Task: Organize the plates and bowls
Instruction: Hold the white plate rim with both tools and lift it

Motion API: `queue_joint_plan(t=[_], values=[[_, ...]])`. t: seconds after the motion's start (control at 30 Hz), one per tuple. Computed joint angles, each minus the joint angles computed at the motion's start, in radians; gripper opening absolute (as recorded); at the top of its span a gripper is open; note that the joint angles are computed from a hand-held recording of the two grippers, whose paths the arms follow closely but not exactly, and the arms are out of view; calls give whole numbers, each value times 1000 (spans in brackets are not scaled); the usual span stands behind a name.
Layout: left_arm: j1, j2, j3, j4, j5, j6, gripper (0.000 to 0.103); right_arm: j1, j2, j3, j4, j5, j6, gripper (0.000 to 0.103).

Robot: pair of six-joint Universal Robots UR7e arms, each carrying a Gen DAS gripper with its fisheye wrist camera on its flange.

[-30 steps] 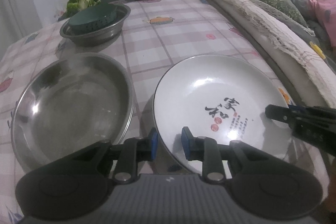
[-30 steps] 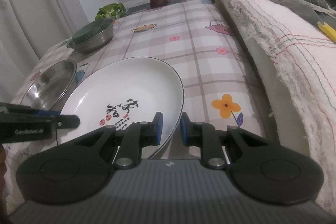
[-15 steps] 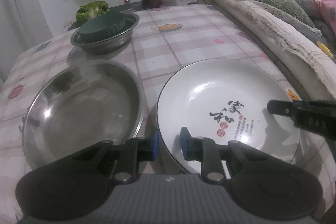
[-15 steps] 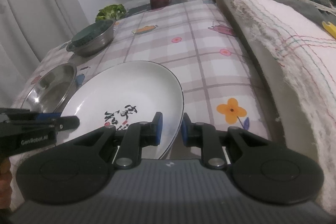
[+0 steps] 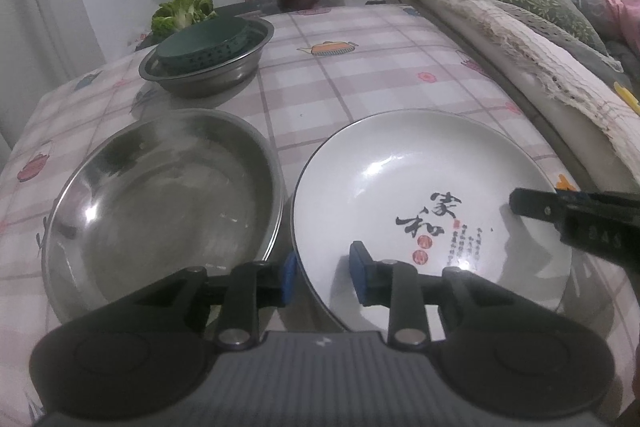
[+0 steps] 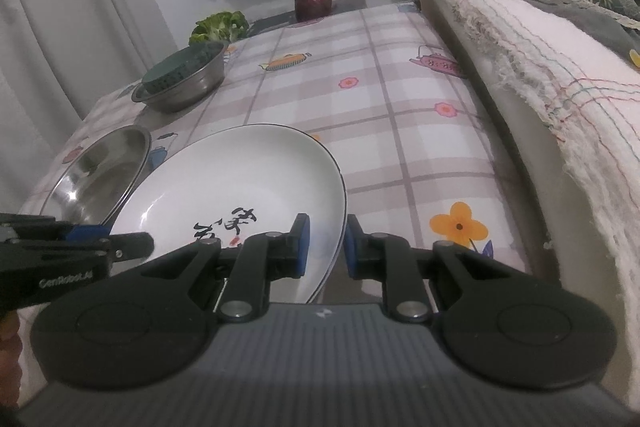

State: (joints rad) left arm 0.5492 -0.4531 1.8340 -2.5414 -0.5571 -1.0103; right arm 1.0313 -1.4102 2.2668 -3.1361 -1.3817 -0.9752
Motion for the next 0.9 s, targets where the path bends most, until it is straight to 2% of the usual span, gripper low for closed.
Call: queue_joint_plan(t=[0.17,0.43,0.53,0.7,0.9], values=[[9,14,-11,-26,13,26,36,-5,2,2,-2,3,-3,18],[11,26,-19,-29,29,30,37,-8,12,9,-24,13,-5,22],[6,21,-27,16,26,4,37,-3,13,12,-32,3,-9,22],[-3,17,-12,-38,-12,32,37,-7,-6,17,-29,-3,-27,22],[1,27,-19,-60,-22,68,38,-25,-16,8,-14,8,-19,21]])
